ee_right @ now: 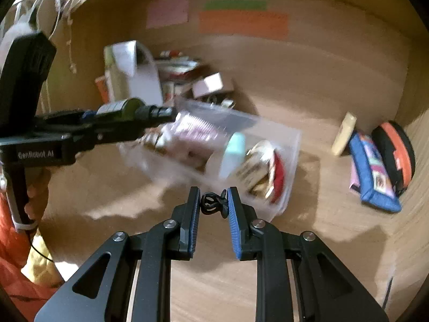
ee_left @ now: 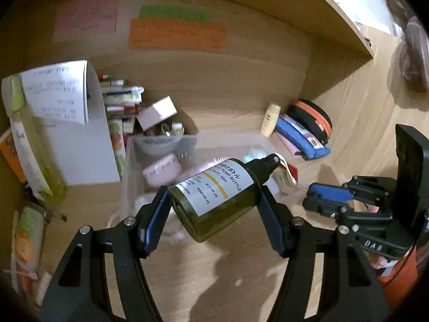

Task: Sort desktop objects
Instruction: 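Lift the green spray bottle with the left tool and carry it over the clear box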

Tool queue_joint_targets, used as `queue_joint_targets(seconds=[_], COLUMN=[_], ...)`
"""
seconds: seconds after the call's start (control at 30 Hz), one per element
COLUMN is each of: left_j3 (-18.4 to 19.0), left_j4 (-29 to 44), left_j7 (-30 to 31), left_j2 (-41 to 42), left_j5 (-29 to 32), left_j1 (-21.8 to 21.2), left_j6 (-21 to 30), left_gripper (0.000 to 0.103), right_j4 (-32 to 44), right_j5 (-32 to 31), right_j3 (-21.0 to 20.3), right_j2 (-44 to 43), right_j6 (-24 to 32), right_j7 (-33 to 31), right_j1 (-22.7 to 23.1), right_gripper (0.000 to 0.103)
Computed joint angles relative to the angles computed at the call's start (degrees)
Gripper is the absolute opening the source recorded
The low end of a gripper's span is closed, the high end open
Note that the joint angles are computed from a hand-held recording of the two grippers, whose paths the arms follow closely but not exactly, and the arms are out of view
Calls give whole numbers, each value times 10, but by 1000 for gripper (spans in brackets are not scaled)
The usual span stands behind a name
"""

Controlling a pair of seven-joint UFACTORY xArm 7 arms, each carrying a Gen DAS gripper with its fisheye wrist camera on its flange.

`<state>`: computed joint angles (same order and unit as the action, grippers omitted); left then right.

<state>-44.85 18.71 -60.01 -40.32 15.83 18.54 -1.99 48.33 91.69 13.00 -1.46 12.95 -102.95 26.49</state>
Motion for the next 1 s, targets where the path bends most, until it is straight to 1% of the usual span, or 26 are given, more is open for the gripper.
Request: queue_joint_targets(seconds=[0.17,0.23,0.37,0.5,0.7,0.8,0.9,0.97,1.0], left_j3=[25,40,49,61,27,24,33,55,51], left_j4=[14,20,30,36,54,52,52,53,56], left_j7=[19,29,37,46,53,59,71,86,91], left_j2=[5,15,34,70,113,129,155,179,186], left_j5=[6,7,6,0,-6,-11,-20,-29,-35], left_j1=[15,18,35,40,79,86,82,63,66], left_j6=[4,4,7,-11,-22,-30,-41,-50,-50], left_gripper=[64,64,64,64,64,64,64,64,64], right_j4=[40,58,93,127,175,191,200,205,207], right_j5=[8,-1,-32,-81,-156,-210,-262,-290,-297], right_j3=[-5,-6,-1,9,32,40,40,42,46], right_j2=[14,24,53,89,144,171,192,203,208], right_j6=[6,6,0,-9,-27,-44,-49,-53,-54], right_j7=[-3,6,34,77,147,195,245,274,281], right_j1=[-9,-11,-12,-13,-24,-28,-34,-38,-43], right_gripper=[18,18,18,18,18,18,19,19,19])
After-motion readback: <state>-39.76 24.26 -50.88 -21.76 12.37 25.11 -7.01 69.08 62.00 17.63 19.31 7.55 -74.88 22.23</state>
